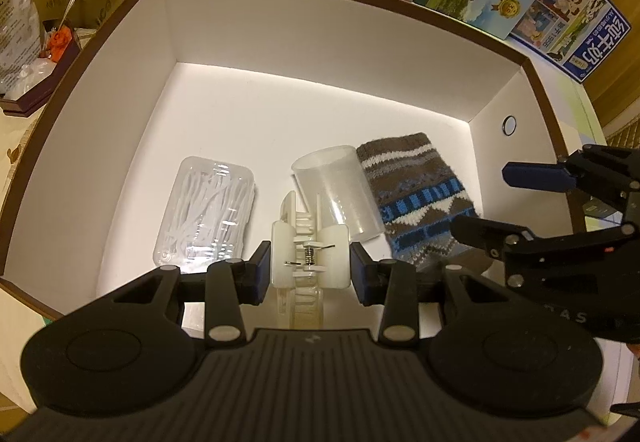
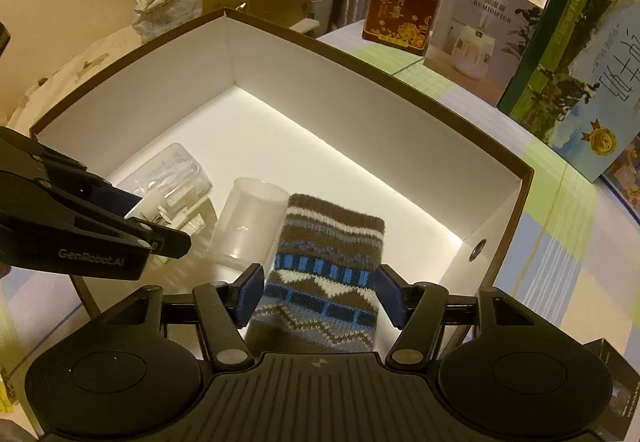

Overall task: Organize objects
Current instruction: 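Lower the sock and white clip into the cardboard box and open both tools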

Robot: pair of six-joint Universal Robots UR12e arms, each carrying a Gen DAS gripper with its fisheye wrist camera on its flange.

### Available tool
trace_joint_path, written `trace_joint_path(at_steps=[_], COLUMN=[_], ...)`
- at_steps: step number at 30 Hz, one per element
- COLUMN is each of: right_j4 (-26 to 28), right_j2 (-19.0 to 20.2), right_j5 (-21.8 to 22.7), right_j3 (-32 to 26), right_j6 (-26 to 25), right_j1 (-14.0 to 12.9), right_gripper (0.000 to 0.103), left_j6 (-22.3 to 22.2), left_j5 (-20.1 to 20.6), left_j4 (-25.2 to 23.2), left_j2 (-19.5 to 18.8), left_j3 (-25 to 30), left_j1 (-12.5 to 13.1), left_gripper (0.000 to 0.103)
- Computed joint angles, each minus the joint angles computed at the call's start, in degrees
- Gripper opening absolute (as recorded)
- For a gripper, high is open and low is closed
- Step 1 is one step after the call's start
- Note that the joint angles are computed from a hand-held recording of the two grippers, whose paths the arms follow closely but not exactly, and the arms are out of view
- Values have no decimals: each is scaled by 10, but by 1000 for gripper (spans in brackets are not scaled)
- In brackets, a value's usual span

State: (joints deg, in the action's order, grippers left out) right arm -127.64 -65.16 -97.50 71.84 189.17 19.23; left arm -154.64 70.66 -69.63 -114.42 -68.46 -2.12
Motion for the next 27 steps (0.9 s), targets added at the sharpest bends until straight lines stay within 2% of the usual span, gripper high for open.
trace_joint_path(at_steps=[2, 6, 9, 17, 27], right_j4=[-2, -12, -21, -35, -60], right_j2=[-2, -6, -11, -22, -39], right_j5=[6, 14, 22, 34, 32], right_j3=[3, 10, 16, 30, 47], right_j6=[3, 4, 7, 25, 49], right_j1=[0, 0, -1, -1, 1], right_gripper=[64, 72, 75, 82, 84], left_j6=[3, 7, 7, 9, 7], left_j5=[1, 10, 7, 8, -8], left_j4=[-4, 7, 10, 25, 47], left_j2=[-1, 2, 5, 14, 33], left_j3=[2, -2, -3, -6, -21], left_j1=[-1, -2, 0, 4, 10], left_gripper=[35, 47, 55, 69, 70])
